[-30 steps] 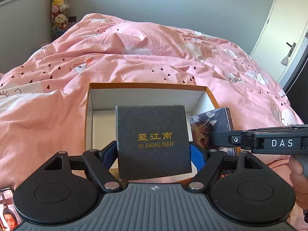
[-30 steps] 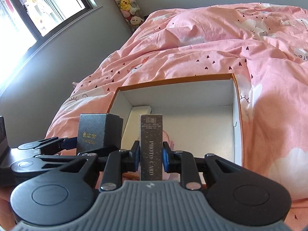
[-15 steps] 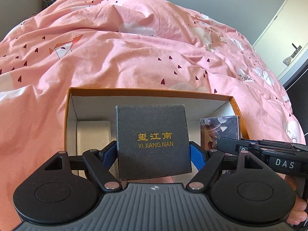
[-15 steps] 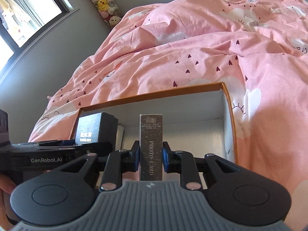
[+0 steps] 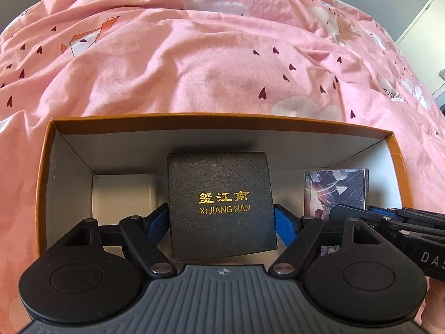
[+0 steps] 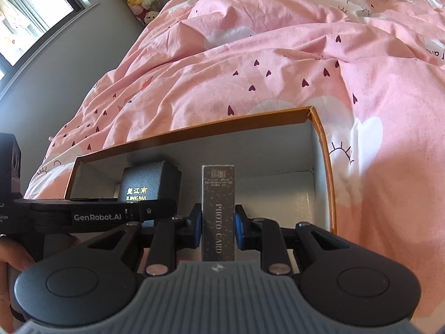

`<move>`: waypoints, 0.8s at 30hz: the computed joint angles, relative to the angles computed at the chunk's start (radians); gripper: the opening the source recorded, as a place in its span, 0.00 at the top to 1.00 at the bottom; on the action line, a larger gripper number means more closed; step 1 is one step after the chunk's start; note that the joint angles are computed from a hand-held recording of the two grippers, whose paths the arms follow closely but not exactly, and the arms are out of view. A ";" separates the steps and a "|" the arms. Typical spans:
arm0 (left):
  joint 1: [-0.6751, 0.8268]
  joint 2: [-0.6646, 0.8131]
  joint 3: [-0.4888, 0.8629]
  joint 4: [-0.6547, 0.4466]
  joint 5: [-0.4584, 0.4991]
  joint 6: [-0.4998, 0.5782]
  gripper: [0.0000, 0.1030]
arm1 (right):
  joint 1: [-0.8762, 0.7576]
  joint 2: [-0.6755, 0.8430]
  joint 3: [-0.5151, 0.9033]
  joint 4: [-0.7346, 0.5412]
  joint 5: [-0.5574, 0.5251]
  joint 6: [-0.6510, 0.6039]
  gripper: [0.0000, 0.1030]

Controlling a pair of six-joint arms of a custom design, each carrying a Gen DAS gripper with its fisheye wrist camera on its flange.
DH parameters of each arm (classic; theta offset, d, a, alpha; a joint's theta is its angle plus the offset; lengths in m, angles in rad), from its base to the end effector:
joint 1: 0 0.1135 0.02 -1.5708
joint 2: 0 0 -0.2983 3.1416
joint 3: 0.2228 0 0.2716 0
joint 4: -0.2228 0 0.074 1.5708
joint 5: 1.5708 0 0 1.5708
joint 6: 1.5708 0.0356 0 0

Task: Organize objects
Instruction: 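Carry the black box and photo card box over the shoebox with both grippers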

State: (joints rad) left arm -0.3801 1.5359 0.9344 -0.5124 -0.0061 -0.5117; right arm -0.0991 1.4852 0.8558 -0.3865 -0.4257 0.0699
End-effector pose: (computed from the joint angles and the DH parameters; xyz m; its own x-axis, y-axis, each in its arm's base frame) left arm 0.2882 -0.1149 0.2128 -0.9071 -0.1649 -0.3873 -0.0867 0.9736 -0.2113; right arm 0.3000 -0.0151 0.2128 -0.8525 0.1487 -0.5011 -0.0670 0.9197 0.3869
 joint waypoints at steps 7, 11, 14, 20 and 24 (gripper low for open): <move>-0.027 0.086 0.055 -0.047 -0.051 0.021 0.12 | 0.001 0.069 0.028 -0.004 -0.016 -0.001 0.76; -0.014 0.090 0.049 -0.047 -0.022 0.047 0.09 | 0.007 0.090 0.037 -0.010 -0.028 -0.002 0.76; -0.002 0.073 0.031 -0.024 -0.010 0.051 0.08 | 0.011 0.101 0.042 -0.014 -0.029 -0.001 0.76; 0.040 0.006 0.012 -0.027 0.031 0.051 0.08 | 0.021 0.119 0.057 -0.033 -0.022 0.015 0.76; 0.062 -0.048 0.005 -0.066 0.042 0.089 0.23 | 0.031 0.140 0.068 -0.039 -0.020 0.035 0.76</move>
